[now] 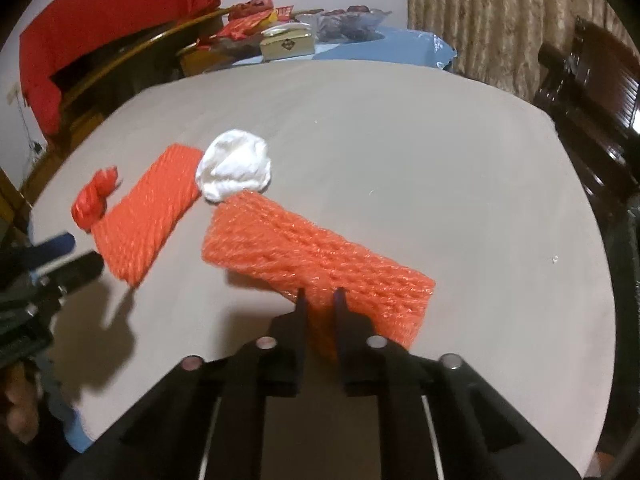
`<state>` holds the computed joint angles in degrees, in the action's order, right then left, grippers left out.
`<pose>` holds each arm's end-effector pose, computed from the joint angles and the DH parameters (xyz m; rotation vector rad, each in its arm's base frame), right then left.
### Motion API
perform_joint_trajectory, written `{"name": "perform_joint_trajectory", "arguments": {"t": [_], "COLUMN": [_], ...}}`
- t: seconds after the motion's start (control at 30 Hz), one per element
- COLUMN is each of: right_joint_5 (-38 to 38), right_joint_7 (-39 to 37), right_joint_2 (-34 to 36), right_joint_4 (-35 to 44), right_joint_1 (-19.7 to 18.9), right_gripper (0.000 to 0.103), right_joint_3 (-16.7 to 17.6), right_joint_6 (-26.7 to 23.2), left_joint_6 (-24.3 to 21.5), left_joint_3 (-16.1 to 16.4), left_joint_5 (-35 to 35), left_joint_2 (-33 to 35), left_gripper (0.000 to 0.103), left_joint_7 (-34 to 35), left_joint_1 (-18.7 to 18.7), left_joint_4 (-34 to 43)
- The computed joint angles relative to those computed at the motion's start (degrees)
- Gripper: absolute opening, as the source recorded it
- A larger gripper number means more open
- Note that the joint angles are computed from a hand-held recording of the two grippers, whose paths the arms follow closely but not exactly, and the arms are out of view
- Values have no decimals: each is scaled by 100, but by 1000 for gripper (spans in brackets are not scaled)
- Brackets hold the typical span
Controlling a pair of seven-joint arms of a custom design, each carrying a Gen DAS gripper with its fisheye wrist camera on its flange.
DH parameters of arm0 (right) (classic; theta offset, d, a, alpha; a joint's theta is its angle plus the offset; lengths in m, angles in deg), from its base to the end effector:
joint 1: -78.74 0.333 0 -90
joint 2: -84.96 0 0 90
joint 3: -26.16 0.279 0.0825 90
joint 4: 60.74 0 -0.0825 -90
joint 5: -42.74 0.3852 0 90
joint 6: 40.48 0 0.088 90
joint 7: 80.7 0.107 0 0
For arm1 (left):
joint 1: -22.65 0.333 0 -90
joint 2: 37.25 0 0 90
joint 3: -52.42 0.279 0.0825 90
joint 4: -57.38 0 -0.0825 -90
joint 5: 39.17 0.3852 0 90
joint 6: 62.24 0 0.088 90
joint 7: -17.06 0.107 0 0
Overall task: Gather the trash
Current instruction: 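Grasp an orange foam net with the right tool while the left tool reaches the other net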
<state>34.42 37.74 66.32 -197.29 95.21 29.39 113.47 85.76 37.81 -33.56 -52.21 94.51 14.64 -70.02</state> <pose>0.4707 0.1747 0.4809 -1.7766 1.8488 -0.4467 0.4863 -0.2124 0.5123 -1.6268 2.1049 -0.6543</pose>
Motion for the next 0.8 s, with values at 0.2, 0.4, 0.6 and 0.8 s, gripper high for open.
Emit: {"name": "perform_joint_trajectory", "arguments": {"t": [0.2,0.4,0.6,0.8], "right_joint_5": [43,-6,-47,26], "right_joint_7": [15,74,35,-23], "right_joint_2": [-46,-154,-129,-164], "right_joint_4": [8,4,67,61], "right_joint_1": [-18,-47,-26,21], "right_gripper": [9,9,9,9], "right_joint_3": [-21,-4,5,-19], "right_joint_6": [153,212,247,191], "left_joint_6": [-99,-256,-284,-365], "left_joint_3": [-8,46,79,50], "left_joint_5": [111,230,585,1176], "left_joint_2": [368,731,892,860], "left_gripper": [63,63,65,32], "left_joint_7": [-67,-111,-364,-731], "left_joint_1": [-9,-87,-133,-156], "left_joint_4": [276,523,632,603]}}
